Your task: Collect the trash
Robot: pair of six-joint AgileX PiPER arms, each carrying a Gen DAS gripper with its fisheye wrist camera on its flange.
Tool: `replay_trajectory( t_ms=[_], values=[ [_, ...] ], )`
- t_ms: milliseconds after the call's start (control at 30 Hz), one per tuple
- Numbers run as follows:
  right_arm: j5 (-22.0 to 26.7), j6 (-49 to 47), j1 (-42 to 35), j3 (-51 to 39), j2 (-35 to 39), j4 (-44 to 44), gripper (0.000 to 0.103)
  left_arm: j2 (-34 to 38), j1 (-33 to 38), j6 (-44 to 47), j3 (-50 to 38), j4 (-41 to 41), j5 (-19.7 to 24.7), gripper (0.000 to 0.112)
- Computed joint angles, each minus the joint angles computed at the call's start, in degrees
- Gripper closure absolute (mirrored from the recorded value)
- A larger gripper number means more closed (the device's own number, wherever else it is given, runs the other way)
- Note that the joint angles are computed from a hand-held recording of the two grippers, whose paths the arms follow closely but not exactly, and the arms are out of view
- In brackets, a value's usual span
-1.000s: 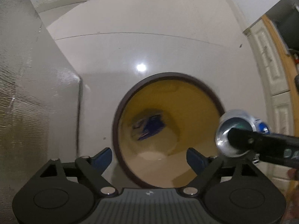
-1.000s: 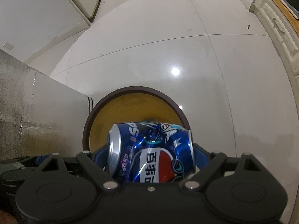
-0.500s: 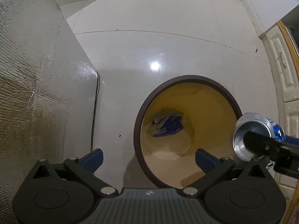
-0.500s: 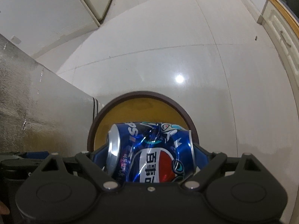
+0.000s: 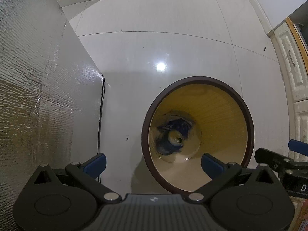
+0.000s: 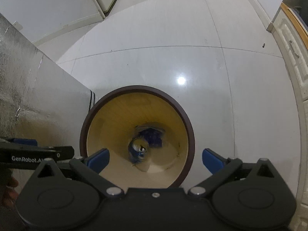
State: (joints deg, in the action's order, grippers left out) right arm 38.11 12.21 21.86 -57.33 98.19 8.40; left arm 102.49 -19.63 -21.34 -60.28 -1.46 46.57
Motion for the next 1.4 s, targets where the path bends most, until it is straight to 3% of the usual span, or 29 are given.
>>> replay_trajectory(
  t_ms=[567,1067,1400],
  values=[
    [1.94,0.44,-0.88,0.11,-3.14,-0.73,0.000,-5.18,0.52,0.32,0.02,1.27,3.95,0.009],
    [8.96,2.77,-0.52,1.54,-14.99,-3.36,0.000,-16.18,-2.28,-1.70,-0.32,3.23,12.30,0.009],
    [12.52,2.06,-4.89,2.76,-24.45,-4.01,0.000,-22.51,-7.09,-6.59,-1.99,6.38,15.12,0.009]
  ],
)
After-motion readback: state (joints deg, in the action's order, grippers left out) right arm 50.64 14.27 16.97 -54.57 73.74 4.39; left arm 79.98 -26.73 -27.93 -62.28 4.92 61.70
